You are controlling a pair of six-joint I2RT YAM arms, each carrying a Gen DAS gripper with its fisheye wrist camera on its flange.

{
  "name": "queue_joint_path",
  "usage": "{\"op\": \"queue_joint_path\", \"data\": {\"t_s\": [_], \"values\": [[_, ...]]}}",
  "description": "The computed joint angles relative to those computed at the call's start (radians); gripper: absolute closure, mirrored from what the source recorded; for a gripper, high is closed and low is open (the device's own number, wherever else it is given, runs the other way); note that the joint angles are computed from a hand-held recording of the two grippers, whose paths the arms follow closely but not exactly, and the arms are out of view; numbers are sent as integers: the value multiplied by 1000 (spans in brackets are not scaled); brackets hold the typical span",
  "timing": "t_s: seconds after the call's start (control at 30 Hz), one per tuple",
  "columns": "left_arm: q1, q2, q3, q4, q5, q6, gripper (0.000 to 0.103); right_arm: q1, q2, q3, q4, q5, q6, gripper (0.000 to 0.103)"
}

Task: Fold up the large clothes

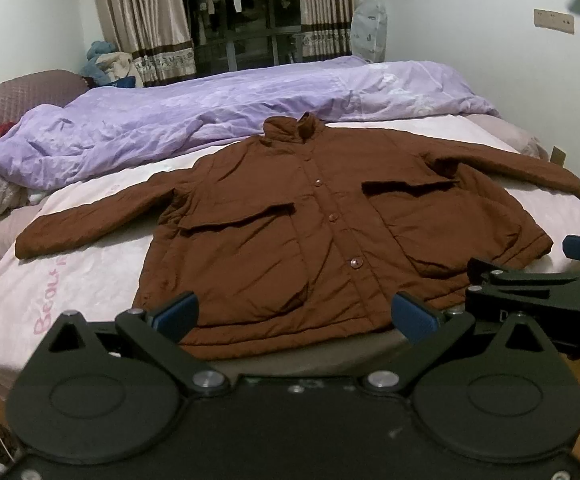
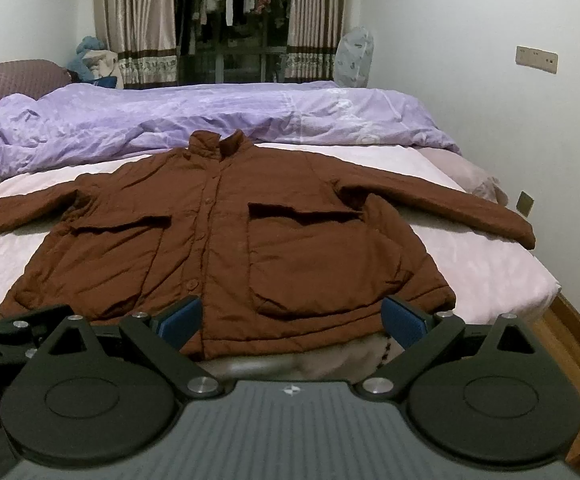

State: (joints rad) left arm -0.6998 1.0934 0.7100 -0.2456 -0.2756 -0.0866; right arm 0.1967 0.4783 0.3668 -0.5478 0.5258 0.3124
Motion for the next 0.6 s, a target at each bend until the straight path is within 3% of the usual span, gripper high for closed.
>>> {"op": "queue_joint_path", "data": {"t_s": [0.23, 0.33, 0.4, 0.5, 0.6], "values": [[20, 30, -2, 64, 15, 5, 0, -10, -5, -22, 65, 11, -32, 0], [121, 139, 18, 161, 128, -67, 0, -114, 65, -47, 265, -37, -184, 0], [222, 238, 36, 207, 251, -111, 0, -186, 101, -83, 410, -50, -203, 0], [354, 442, 136, 247, 268, -79, 0, -402, 216, -151, 686, -275, -247, 0], [492, 666, 337, 255, 148, -24, 0, -530, 429, -136, 833, -427, -247, 0]]}}
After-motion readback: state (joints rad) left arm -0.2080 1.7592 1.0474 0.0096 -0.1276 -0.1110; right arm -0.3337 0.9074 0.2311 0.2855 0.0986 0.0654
